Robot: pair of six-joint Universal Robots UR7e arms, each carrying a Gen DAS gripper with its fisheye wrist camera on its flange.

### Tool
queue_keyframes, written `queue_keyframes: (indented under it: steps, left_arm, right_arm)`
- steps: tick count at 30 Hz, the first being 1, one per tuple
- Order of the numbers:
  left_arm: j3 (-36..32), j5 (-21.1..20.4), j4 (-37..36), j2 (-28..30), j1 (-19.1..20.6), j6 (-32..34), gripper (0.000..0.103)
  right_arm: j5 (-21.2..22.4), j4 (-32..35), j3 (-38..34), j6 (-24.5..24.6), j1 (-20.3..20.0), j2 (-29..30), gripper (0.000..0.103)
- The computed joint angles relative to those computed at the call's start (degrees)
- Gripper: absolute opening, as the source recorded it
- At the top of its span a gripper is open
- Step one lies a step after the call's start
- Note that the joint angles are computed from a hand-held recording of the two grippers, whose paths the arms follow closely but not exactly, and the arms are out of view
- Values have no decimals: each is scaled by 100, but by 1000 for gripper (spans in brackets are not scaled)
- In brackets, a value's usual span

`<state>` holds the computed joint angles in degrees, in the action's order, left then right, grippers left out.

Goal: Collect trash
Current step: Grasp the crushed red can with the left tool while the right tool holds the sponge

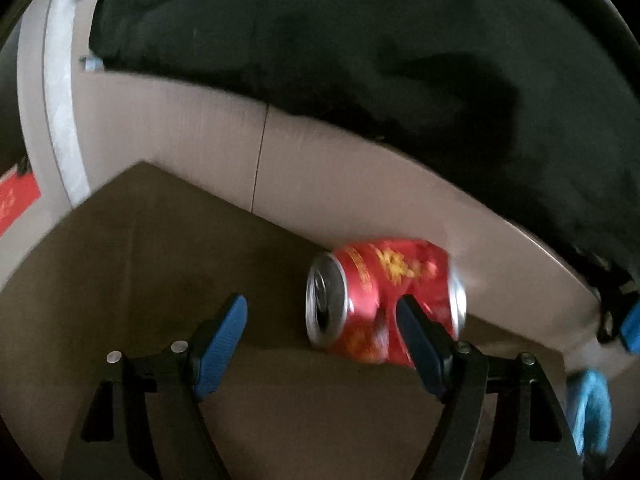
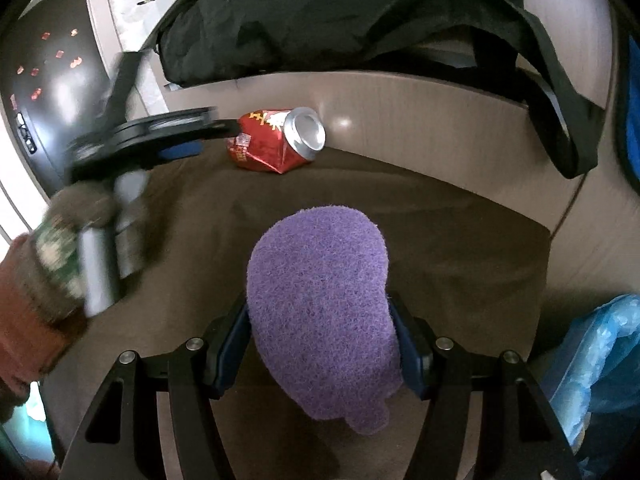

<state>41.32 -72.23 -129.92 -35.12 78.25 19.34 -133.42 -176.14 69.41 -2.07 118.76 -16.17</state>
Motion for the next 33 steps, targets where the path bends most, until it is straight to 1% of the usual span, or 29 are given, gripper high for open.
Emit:
queue_keyframes:
  steps: [1, 3, 5, 6, 7, 8, 9, 10, 15, 20, 23, 25, 27, 29, 30, 33]
  left_arm:
    - [-305, -24, 242, 173, 13, -149, 76]
    - [-699, -30, 505, 408, 28, -324, 76]
    - [-917, -43, 636, 550, 32, -408, 75]
    - [-1028, -13, 725, 622, 30, -466, 70]
    - [-1008, -50, 688, 620, 38, -503, 63]
    - [-928, -43, 589, 584, 35, -513, 61]
    - [-768, 20, 396, 514, 21, -491, 58]
    - [-616, 63, 248, 441, 8, -444, 58]
    - [-112, 29, 151, 83, 16, -265, 57]
    - [910, -120, -193, -689, 64, -70, 57]
    - [1683, -197, -548, -1243, 58, 352, 57]
    - [2066, -242, -734, -1542, 72, 690, 57]
    - [2515, -294, -910, -1886, 90, 886, 57]
    - [2756, -357, -932, -2088, 120, 922, 56]
    - [3004, -385, -1008, -2260, 120, 934, 56]
    - [3461, -472, -1128, -2651, 164, 1148, 56]
  right_arm:
    - [16, -33, -31, -52, -8, 24, 61]
    - [-9, -135, 1, -147, -18, 34, 61]
    - [-30, -202, 62, -143, -23, 23, 61]
    - [25, -182, 98, -82, -45, -4, 61]
    - [69, -205, 150, -53, -52, -41, 61]
    - [97, -279, 197, -43, -57, -67, 61]
    - [94, -336, 209, -43, -55, -74, 61]
    - [101, -363, 209, -44, -57, -78, 61]
    - [138, -367, 173, -1, -47, -63, 61]
    - [117, -293, 80, -6, 16, -4, 61]
    - [80, -374, 238, -34, 62, -68, 61]
    - [27, -369, 231, -50, 110, -56, 61]
    - [-38, -385, 223, -83, 161, -47, 61]
    - [-83, -358, 175, -65, 210, -24, 61]
    - [-98, -352, 178, -51, 232, -26, 61]
    - [-171, -357, 201, -43, 296, -24, 61]
